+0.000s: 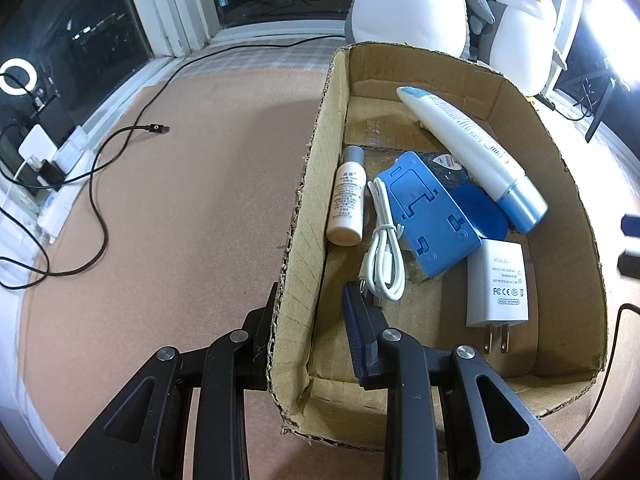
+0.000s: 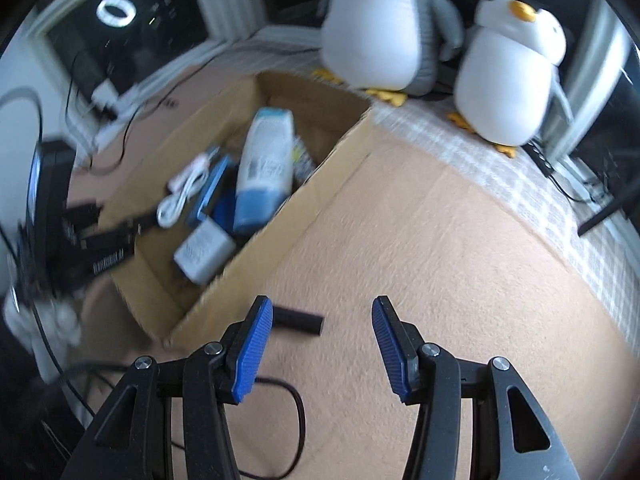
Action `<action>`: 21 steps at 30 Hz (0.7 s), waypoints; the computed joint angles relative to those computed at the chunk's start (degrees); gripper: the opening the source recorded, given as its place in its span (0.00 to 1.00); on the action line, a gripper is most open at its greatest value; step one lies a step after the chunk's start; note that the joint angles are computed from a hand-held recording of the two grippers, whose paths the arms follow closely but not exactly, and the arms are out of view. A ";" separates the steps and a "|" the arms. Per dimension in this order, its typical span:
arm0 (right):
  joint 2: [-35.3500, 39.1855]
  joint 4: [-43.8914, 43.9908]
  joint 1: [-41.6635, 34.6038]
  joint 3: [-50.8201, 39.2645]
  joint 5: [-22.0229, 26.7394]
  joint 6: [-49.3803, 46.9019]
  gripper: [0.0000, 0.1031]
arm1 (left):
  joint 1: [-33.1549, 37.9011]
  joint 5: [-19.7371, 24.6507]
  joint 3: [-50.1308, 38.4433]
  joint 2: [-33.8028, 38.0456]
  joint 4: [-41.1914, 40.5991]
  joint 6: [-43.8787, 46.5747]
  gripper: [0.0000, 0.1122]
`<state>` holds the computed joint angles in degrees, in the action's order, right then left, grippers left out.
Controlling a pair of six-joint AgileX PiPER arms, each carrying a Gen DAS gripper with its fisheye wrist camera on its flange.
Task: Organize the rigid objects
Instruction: 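Move the right gripper out to the black cylinder beside the box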
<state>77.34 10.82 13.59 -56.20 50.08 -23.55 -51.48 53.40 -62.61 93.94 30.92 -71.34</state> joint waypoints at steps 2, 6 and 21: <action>0.51 0.09 0.87 0.55 0.24 -2.03 0.46 | -0.03 0.09 -0.08 0.05 -0.02 -0.03 0.24; 1.99 -0.94 2.80 1.50 -0.24 -4.43 0.46 | -0.06 0.24 -0.17 0.14 0.01 -0.14 0.24; 6.99 -7.89 7.13 3.31 -4.89 -3.94 0.41 | -0.13 0.24 -0.10 0.06 -0.04 -0.32 0.24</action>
<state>84.33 2.94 20.71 -52.89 45.19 -27.48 -51.61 53.64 -62.72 94.00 30.88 -71.66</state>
